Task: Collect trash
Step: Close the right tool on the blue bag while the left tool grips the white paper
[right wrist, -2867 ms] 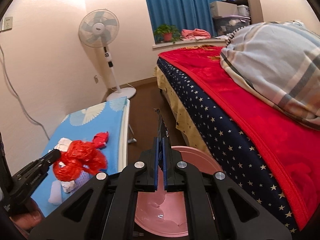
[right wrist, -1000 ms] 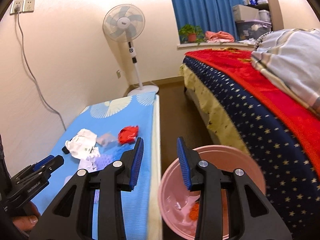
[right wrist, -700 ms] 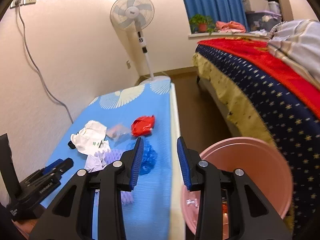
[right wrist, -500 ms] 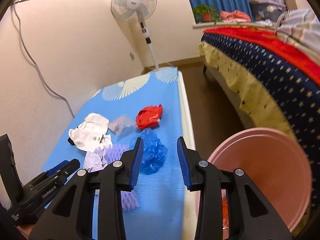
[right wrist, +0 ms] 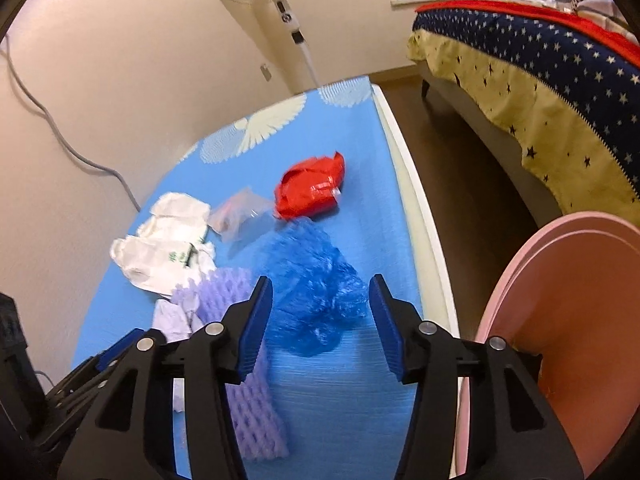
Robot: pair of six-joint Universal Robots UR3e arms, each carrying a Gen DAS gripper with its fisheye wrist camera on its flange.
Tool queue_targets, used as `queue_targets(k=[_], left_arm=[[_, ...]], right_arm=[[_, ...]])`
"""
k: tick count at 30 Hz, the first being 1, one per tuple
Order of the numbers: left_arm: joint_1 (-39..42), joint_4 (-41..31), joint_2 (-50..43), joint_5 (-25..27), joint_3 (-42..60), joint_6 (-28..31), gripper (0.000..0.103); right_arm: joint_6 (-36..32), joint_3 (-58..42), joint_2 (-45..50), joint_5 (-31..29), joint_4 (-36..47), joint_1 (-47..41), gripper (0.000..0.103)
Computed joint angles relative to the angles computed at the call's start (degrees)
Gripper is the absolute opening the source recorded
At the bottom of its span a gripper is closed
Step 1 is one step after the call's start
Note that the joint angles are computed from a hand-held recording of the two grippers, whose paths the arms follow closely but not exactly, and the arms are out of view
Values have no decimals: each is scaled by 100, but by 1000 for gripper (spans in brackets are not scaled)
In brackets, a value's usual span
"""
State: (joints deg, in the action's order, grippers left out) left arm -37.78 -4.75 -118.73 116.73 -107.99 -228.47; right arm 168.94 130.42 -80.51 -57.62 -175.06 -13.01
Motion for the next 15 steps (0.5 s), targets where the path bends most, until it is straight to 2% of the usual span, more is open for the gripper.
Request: queue_targets(k=[4, 6, 9, 11, 12, 14, 15], left_arm=[[14, 24, 4, -58, -21, 34, 38], [21, 39, 7, -97, -11, 59, 32], [-21, -92, 6, -52, 90, 113, 32], [-22, -124, 22, -73, 101, 103, 28], [-24, -146, 30, -77, 111, 105, 18], [-13, -111, 55, -113, 72, 125, 2], [-21, -120, 68, -110, 75, 128, 2]], right_arm=[[80, -119, 173, -200, 2, 142, 51], [100, -136, 235, -248, -9, 188, 51], [52, -143, 253, -325, 20, 227, 49], [21, -137, 253, -317, 36, 218, 37], [9, -145, 254, -309, 59, 215, 32], [-41, -150, 240, -257, 121, 199, 14], [-81, -126, 205, -214, 140, 180, 10]])
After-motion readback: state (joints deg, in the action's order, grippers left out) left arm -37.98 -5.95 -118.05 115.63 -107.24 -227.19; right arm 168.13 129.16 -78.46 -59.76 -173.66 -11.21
